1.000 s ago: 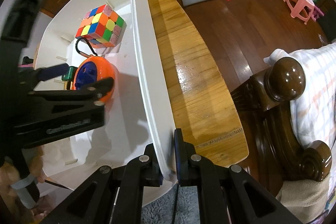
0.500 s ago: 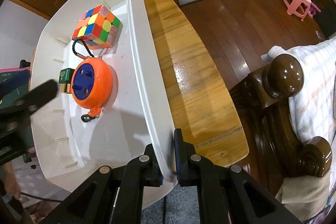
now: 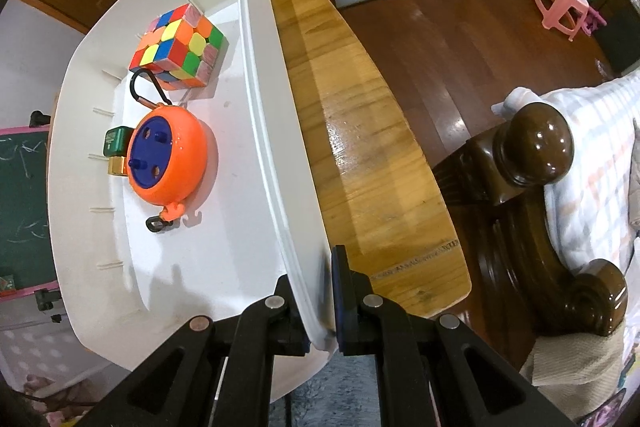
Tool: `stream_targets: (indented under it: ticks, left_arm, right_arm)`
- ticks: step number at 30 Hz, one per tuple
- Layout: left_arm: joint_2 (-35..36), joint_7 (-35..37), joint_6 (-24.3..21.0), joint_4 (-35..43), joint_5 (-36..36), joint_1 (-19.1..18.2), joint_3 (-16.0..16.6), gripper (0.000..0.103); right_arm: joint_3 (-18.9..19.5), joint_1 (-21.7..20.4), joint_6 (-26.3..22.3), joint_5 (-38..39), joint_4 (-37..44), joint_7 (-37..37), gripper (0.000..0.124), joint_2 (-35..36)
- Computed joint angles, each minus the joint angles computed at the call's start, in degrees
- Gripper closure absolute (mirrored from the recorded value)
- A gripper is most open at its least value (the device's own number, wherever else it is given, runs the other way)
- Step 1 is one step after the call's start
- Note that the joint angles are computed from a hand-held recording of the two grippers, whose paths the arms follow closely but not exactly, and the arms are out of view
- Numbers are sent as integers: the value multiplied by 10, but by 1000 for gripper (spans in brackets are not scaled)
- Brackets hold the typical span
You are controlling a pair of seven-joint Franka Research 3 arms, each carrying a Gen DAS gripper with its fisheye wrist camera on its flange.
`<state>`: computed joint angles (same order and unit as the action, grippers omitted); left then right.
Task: Organize rigid objects
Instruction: 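Move the left tool to the black charger and close on it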
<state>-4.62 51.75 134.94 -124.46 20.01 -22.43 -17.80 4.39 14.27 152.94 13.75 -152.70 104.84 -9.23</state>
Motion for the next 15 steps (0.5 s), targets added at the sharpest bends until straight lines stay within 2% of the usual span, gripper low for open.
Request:
stream_targets:
  ticks: [15]
  left_arm:
    - [-107,-18,9,-96,-17,30,20,7]
  right_arm:
    - [6,-4,-12,-40,7,42,116,6]
